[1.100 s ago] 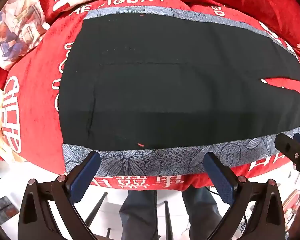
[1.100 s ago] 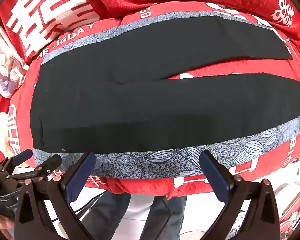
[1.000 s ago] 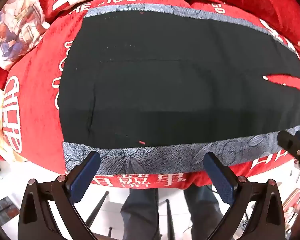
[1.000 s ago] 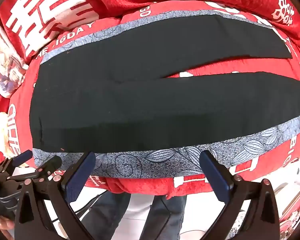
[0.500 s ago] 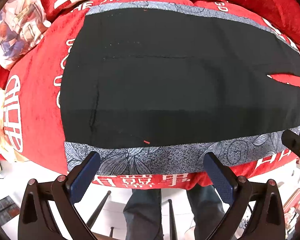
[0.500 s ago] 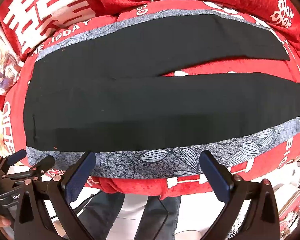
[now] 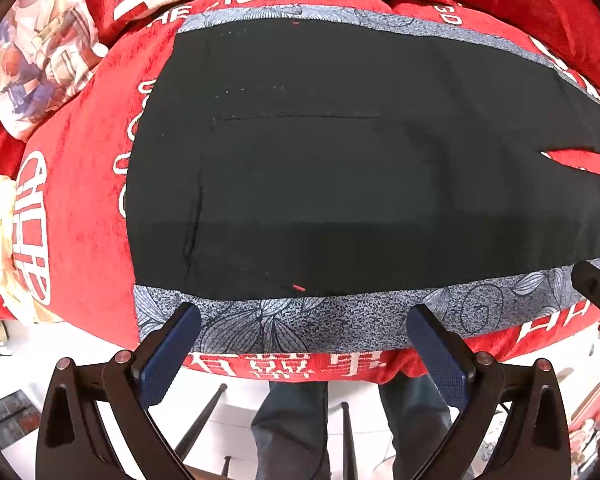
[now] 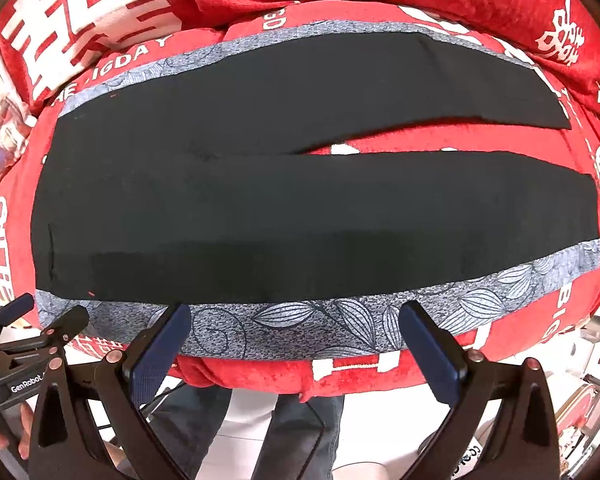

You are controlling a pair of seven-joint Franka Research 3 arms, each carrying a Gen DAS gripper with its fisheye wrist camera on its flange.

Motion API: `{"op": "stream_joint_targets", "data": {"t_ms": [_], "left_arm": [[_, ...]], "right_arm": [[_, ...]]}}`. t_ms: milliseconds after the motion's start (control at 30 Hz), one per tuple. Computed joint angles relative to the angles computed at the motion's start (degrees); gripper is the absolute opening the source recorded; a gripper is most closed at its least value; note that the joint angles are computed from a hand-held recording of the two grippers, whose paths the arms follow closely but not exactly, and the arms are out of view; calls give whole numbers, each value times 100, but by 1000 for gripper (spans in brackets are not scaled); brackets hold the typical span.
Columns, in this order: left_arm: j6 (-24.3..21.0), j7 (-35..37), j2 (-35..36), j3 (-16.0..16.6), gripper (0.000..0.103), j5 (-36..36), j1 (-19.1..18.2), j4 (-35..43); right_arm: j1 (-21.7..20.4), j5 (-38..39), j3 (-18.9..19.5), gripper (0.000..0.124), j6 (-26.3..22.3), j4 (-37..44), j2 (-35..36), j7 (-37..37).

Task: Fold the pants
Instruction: 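Position both grippers over the waistband of the black trousers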

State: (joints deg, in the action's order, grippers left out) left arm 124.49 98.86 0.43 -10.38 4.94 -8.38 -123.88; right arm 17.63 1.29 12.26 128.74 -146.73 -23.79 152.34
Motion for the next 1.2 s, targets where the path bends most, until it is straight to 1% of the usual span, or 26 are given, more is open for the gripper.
{"op": "stream_joint_targets", "data": {"t_ms": [100,200,467,600,733,833,967,1033,1200], "left_arm": [[-38,-10,9,-5,103,-48,-4,1],[-36,-21,16,-10,103,-39,-9,3],[58,-184,-60,-17,103,44,-29,-91],[141,-349,-95,-17,103,64,-40,-123],[260,-718,-176,-42,103,145,-79,-186],[309,-995,-266,-84,103,264,-139,-246],[236,-1377,-335,-133,103,387,-231,-259],[124,-1555,-342,-159,103,481,-275,-223],[59,-1514,-422,-151,103,465,-338,-253]], "right_arm": [[-15,-71,27,103,101,-52,-16,47],[9,-25,8,103,41,-36,-1,36],[4,-115,24,103,70,-112,-20,27],[49,61,-82,103,107,-187,-50,-207],[6,3,-97,103,101,-238,-84,-472],[-5,57,-166,103,207,-354,-178,-758],[-64,143,-208,103,371,-540,-383,-1074],[-111,168,-223,103,330,-608,-506,-1196],[-231,293,-216,103,284,-752,-708,-1313]]}}
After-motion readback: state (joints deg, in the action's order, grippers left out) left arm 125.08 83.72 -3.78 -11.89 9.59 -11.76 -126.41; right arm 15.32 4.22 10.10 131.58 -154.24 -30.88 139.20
